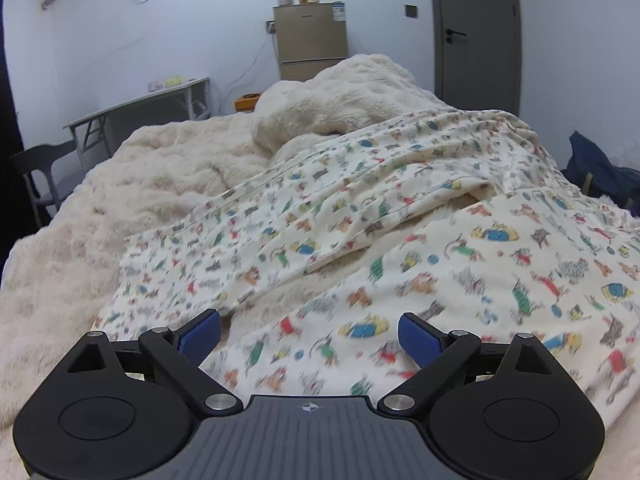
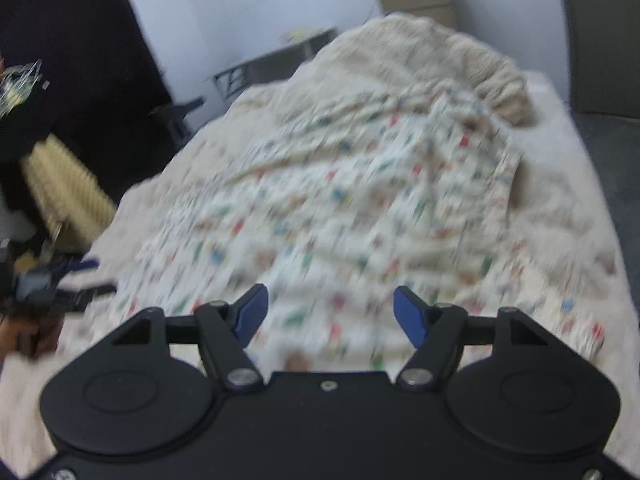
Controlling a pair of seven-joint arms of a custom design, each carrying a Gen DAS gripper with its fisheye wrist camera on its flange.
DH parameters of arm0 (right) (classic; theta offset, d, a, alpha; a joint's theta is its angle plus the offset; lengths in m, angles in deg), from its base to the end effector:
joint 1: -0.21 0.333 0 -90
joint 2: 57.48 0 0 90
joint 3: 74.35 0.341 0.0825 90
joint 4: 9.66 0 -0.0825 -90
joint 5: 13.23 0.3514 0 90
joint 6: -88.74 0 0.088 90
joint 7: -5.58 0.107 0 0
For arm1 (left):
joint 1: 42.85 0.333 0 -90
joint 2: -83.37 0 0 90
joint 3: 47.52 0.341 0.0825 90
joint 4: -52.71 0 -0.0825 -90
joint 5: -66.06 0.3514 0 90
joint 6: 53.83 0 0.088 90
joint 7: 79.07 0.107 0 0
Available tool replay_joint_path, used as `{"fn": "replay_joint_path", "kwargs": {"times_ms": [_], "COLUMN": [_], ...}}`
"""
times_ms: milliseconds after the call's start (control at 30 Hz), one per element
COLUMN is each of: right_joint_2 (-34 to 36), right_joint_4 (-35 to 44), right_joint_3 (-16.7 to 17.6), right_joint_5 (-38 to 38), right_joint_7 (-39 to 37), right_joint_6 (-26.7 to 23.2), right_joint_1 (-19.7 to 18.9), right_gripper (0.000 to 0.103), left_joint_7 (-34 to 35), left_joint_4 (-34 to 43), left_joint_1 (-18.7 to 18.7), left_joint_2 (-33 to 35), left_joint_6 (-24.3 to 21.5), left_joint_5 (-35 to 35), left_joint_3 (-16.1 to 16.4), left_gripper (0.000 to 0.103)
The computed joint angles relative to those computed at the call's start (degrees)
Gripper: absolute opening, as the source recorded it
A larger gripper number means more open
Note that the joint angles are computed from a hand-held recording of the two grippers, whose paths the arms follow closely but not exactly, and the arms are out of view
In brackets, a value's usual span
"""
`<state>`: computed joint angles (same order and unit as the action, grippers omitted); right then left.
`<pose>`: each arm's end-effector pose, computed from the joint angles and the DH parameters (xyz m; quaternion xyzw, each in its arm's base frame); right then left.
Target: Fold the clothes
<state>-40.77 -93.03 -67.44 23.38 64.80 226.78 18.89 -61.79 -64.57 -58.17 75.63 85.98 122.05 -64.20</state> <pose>0.6106 0.2814 0.6279 -0.8078 0.4111 -0.0321 0.4212 0.4425 -0.2850 0.5918 -0.6556 0.5993 -0.2721 0.3702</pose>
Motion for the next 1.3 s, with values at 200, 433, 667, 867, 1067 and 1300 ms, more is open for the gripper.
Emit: {"fn": "replay_joint_path", "kwargs": {"times_ms": [200,433,667,867,1067,1300], "right_joint_2": [-3.76,-5.99,-8.47,-10.68,-12.07,-12.21], "right_joint_4": [-2.11,-4.7,-7.07,-11.27,-16.72,-18.82], "right_joint_3": [0.08,-1.55,-1.57,-2.49,-1.67,-1.64], "right_joint_5": [-4.35,-15.81,-15.47,-19.31,-6.52,-13.35], "right_joint_7": [-7.34,-11.59,-19.26,-17.28,-29.52,-33.91], "right_joint_6": [-1.4,-4.02,-6.66,-0.83,9.68,7.83], "right_joint_1": [0.78,2.8,1.41,1.03,-1.74,-0.38], "right_gripper": [0.08,0.078,0.076,0.079,0.08,0.08], "left_joint_7": [3.17,17.13,26.55,34.63,43.86,34.36], "left_joint_4": [-5.82,-16.0,-22.39,-21.25,-19.22,-14.83], "left_joint_1": [1.93,3.36,0.07,-2.21,-0.48,3.06], "left_joint_2": [-6.84,-21.41,-26.91,-19.4,-18.26,-20.6], "left_joint_6": [0.55,-6.45,8.2,20.6,14.28,14.21], "left_joint_5": [0.77,-1.8,-7.86,-13.79,-8.52,-4.96], "left_joint_3": [1.43,1.83,6.53,6.74,-1.07,-1.19], "left_gripper": [0.094,0.1,0.1,0.102,0.102,0.103]}}
